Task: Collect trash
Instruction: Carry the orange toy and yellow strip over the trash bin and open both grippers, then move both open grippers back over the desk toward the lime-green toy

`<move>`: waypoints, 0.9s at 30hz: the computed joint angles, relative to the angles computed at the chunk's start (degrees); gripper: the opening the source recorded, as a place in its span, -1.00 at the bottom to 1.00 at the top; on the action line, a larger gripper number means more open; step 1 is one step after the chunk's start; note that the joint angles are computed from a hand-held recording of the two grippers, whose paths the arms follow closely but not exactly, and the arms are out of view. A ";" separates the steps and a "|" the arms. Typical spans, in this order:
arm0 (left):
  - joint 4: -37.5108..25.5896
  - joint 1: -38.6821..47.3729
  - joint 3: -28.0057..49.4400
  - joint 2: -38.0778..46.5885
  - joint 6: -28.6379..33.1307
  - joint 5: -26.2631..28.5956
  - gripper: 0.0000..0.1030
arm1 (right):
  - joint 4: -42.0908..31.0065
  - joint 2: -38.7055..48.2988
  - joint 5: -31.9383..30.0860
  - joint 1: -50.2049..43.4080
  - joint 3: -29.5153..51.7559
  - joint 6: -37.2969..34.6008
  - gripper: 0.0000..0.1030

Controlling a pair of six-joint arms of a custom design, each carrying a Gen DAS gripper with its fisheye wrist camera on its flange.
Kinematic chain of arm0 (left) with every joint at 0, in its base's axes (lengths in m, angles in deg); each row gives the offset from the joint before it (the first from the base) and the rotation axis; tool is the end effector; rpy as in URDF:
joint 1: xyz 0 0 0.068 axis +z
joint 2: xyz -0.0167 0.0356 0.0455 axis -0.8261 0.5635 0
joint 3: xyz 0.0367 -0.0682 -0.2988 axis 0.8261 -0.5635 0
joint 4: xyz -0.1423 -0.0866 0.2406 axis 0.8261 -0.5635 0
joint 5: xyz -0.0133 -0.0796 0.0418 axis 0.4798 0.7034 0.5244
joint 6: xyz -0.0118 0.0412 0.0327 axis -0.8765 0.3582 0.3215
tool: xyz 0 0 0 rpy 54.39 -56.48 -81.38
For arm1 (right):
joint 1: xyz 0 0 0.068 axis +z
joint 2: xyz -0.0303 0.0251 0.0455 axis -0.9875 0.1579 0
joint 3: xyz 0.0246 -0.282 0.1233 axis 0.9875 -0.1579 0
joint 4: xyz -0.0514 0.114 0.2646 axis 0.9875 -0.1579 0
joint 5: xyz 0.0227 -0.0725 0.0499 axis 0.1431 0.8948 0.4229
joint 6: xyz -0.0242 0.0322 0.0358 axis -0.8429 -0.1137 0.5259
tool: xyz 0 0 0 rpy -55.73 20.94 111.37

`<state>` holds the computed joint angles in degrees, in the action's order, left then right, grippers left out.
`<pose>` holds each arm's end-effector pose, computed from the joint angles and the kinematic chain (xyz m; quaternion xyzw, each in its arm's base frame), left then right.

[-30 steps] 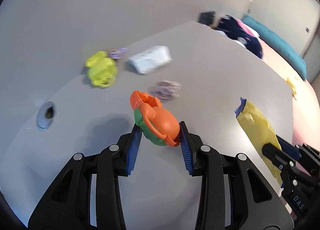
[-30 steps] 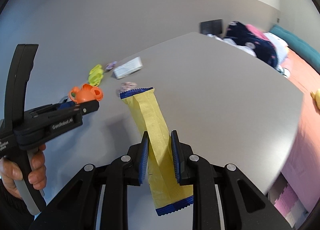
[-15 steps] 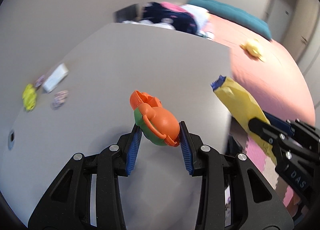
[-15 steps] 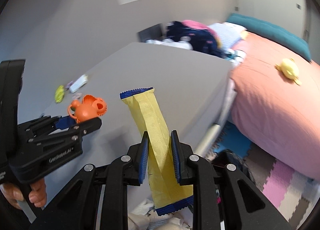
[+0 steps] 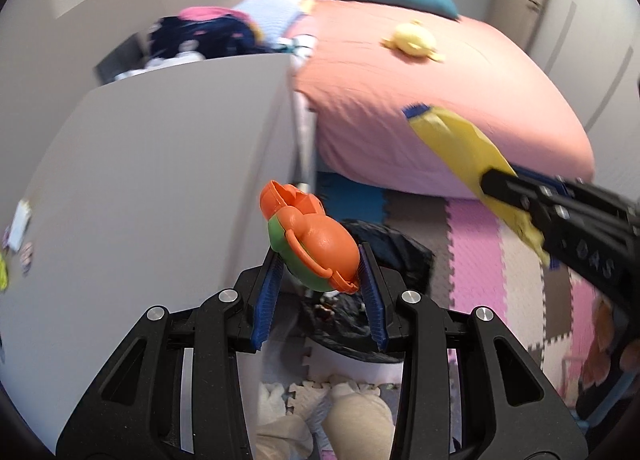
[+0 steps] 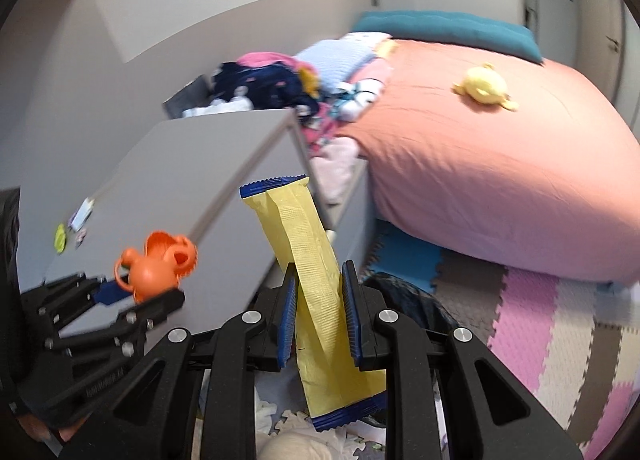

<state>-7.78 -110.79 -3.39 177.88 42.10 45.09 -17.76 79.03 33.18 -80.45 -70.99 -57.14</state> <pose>0.1440 -0.1824 0.0708 0.0665 0.9599 -0.0173 0.2717 0.1953 0.0145 0.0399 -0.0831 0.9294 0.1700 0.3168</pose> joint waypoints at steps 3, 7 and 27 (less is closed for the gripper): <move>1.38 -1.55 3.41 5.34 0.83 1.44 -0.27 | -0.49 2.67 -1.90 -5.93 0.80 -3.49 -0.55; 2.44 -2.33 6.87 10.86 2.08 2.88 -0.27 | -0.33 6.96 -2.41 -9.77 2.44 -5.68 -0.55; 1.02 2.54 3.51 7.92 2.17 -1.56 0.88 | 7.14 9.68 6.18 -5.30 2.23 -0.14 0.47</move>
